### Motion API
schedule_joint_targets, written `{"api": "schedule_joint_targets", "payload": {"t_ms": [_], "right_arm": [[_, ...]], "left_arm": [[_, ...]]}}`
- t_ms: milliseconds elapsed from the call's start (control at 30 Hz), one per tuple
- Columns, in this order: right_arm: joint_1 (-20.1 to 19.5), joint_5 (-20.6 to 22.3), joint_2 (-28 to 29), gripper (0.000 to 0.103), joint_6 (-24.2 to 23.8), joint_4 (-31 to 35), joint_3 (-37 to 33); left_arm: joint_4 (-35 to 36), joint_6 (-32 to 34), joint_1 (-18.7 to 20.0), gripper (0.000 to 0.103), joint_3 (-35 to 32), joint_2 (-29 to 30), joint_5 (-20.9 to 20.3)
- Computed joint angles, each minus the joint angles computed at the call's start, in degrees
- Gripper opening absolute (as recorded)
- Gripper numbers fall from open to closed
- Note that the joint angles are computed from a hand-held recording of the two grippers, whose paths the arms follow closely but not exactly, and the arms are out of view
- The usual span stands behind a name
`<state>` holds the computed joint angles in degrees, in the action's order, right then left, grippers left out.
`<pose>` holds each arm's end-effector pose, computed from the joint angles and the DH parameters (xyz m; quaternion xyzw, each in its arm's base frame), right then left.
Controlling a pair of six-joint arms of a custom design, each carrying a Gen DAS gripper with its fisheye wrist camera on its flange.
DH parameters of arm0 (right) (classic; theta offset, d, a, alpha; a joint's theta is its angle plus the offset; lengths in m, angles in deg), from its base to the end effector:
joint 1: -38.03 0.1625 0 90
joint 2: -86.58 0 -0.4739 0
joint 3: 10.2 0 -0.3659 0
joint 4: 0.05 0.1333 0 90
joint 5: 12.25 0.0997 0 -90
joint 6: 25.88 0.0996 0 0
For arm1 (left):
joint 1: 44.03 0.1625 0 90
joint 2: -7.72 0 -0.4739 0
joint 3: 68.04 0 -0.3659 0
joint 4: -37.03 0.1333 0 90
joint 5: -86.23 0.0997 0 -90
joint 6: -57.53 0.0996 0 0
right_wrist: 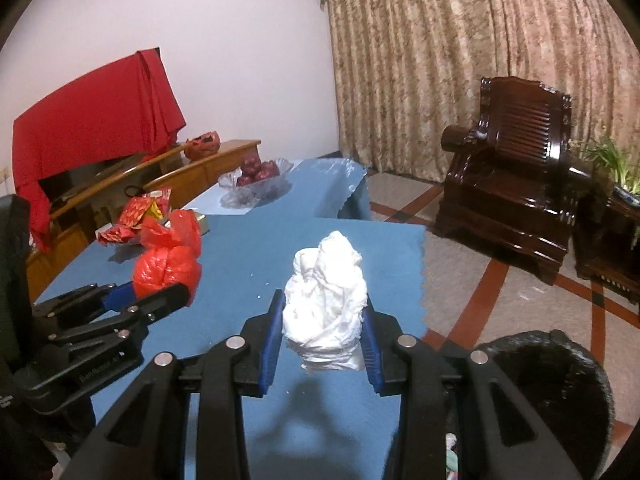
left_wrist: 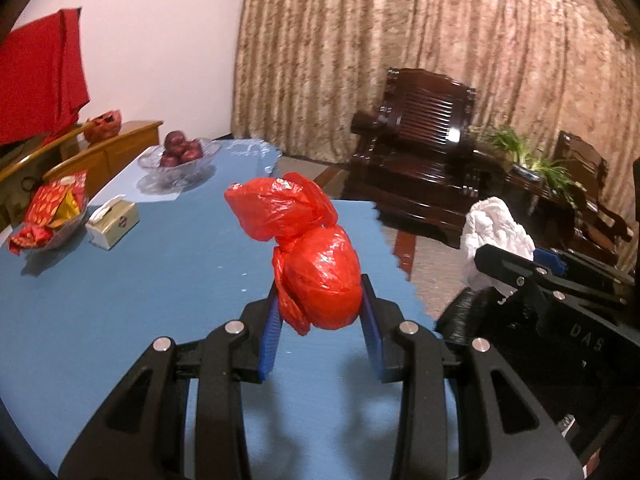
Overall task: Collect trash
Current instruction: 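Carry the red bags and white tissue over the bin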
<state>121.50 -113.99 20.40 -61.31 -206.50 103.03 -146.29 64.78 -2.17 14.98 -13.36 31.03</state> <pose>0.0478 -0.5762 0.3872 0.1477 -0.8065 0.4986 0.2813 -0.4257 -0.6368 -0.0079 0.3554 0.8510 -0.3424 0.1796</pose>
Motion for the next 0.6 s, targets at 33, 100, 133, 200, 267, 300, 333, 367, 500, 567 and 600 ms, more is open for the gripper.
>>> {"api": "schedule_joint_targets", "payload": {"t_ms": [33, 100, 133, 200, 267, 300, 333, 367, 500, 567, 600], "right_arm": [[-0.2, 0.3, -0.7, 0.035, 0.0, -0.4, 0.7], [-0.8, 0.7, -2.1, 0.035, 0.0, -1.7, 2.3], [-1.0, 0.8, -2.7, 0.035, 0.0, -2.2, 3.0], [-1.9, 1.3, -4.3, 0.035, 0.3, -3.3, 4.7], [-2.7, 1.5, -5.5, 0.035, 0.4, -4.3, 6.0], [-3.1, 1.6, -6.1, 0.035, 0.5, -4.6, 6.6], [-3.6, 1.6, -6.6, 0.035, 0.6, -5.1, 7.1], [-4.1, 1.7, -7.2, 0.035, 0.8, -5.6, 7.8], [-6.4, 1.7, -9.6, 0.035, 1.7, -7.7, 10.4], [-7.8, 1.7, -10.9, 0.035, 2.2, -8.9, 11.6], [-8.4, 1.5, -11.4, 0.035, 2.3, -9.4, 12.1]], "left_arm": [[-0.2, 0.1, -0.4, 0.034, 0.4, 0.0, -0.3], [-0.7, 0.3, -1.3, 0.034, 1.1, 0.1, -0.8], [-0.9, 0.4, -1.7, 0.034, 1.3, 0.2, -1.0], [-1.2, 0.7, -2.5, 0.034, 1.7, 0.4, -1.6], [-1.6, 0.8, -3.2, 0.034, 2.1, 0.7, -2.3], [-1.8, 0.9, -3.8, 0.034, 2.2, 0.9, -2.8], [-1.8, 1.1, -4.0, 0.034, 2.1, 1.1, -3.0], [-2.0, 1.2, -4.2, 0.034, 2.1, 1.3, -3.4], [-1.9, 1.6, -5.5, 0.034, 1.5, 2.6, -5.2], [-1.7, 2.1, -6.0, 0.034, 1.0, 3.3, -6.3], [-1.7, 2.3, -6.2, 0.034, 0.8, 3.6, -6.7]]}}
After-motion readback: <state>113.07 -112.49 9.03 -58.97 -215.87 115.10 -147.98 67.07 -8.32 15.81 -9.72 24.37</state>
